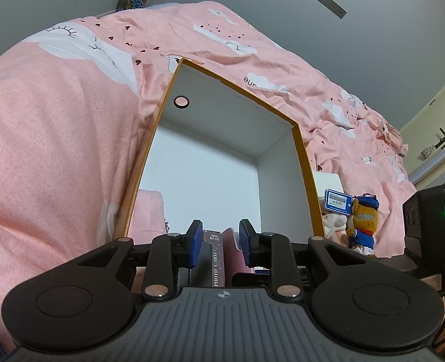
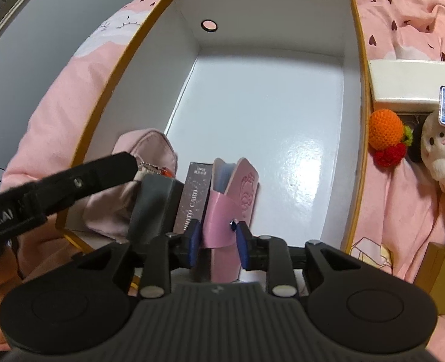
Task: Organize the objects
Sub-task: 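Set the card holder beside the PHOTO CARD box and open the right tool, then move both tools out of the box toward the tan box and yellow tape measure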
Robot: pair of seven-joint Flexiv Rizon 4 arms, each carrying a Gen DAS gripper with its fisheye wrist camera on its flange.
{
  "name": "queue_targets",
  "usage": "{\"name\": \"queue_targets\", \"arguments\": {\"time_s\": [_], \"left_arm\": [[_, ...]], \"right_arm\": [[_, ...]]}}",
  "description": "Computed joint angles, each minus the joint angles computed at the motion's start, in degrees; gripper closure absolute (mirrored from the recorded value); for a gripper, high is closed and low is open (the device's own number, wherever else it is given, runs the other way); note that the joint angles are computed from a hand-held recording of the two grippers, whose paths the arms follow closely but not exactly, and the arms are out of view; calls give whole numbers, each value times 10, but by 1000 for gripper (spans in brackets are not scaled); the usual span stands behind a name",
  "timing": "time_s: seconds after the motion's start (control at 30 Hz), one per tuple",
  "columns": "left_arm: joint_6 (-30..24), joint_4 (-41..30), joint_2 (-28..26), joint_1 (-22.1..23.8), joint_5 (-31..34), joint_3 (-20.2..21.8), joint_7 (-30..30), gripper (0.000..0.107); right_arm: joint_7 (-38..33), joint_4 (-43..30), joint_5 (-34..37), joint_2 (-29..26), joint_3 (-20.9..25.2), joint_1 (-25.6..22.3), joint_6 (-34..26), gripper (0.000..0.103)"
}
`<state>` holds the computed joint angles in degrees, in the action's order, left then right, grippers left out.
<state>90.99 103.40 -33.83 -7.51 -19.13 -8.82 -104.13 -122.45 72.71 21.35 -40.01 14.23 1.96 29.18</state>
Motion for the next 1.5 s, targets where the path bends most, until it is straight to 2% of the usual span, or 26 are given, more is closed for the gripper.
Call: {"name": "queue_targets", "arguments": {"time_s": [0.07,0.2,0.3,0.37,0.47,0.63,0.77,1.27,1.4,1.5], "left_arm": [[2,1,0,1,1,-1,0,77],[4,3,-1,5,0,-5,2,77],[2,3,0,6,1,-7,4,77],[3,3,0,7,0,-7,4,77],[2,3,0,7,0,-7,5,77],[4,4,0,8,0,-9,7,77],[3,4,0,7,0,-8,7,77],[3,0,2,4,4,-5,15,77],[-1,-7,2,-5,12,2,22,77],[-4,-17,2,-23,23,16,28,77]], "right_arm": [[-8,16,-7,10,-2,5,21,86],[-27,84,-50,43,-17,30,126,87],[-25,99,-76,46,-18,36,139,87],[-26,99,-79,44,-12,33,137,86],[-9,72,-67,32,-4,26,99,84],[51,-38,-5,-20,9,-4,-48,76],[62,-60,9,-36,3,-7,-70,73],[43,-39,18,-17,-2,-8,-36,73],[26,-25,20,-6,-1,-13,-12,73],[-5,0,24,14,2,-19,30,73]]}}
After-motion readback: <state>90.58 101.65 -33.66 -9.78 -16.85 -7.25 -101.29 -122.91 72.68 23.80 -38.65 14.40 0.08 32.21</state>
